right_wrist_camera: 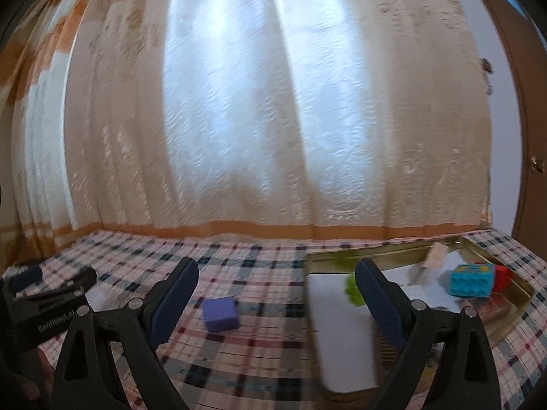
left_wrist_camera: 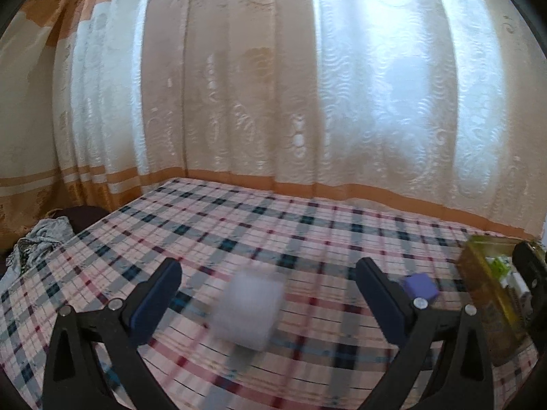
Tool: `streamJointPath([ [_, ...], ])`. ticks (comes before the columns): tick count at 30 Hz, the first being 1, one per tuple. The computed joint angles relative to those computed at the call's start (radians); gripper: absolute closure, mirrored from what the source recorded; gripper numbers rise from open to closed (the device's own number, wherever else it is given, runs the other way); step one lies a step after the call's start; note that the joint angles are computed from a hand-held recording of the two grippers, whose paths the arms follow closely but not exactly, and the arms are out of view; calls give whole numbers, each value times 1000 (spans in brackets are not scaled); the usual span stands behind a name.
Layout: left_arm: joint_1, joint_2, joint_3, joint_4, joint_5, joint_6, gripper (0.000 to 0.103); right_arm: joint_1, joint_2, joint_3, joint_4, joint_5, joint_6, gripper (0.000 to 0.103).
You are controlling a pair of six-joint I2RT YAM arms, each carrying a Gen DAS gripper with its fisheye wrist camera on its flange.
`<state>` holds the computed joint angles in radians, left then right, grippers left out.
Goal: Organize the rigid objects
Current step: 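Move the left tool over the clear bag while the right tool approaches the purple cube, then grasp the clear plastic bag with the left tool while the right tool grasps the purple cube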
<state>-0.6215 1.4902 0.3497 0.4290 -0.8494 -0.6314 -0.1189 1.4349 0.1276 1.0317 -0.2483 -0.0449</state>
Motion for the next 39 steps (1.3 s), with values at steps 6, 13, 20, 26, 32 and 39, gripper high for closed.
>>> streamJointPath([
  [6,185,-59,-63,22,140,14,0,128,48,70,-62,79,-7,8],
  [13,331,-43,-70,37,298,24,0,206,143,268,-348,126,-7,8],
  [20,314,18,-5,-18,330,67,0,260,258,432,-536,115,-16,9],
  [26,279,94,91,-116,338,124,0,264,337,547,-700,102,-24,22],
  [32,266,172,184,-214,353,155,0,242,412,649,-838,86,-6,29],
  [39,271,201,218,-260,366,154,0,257,424,664,-862,108,-21,30],
])
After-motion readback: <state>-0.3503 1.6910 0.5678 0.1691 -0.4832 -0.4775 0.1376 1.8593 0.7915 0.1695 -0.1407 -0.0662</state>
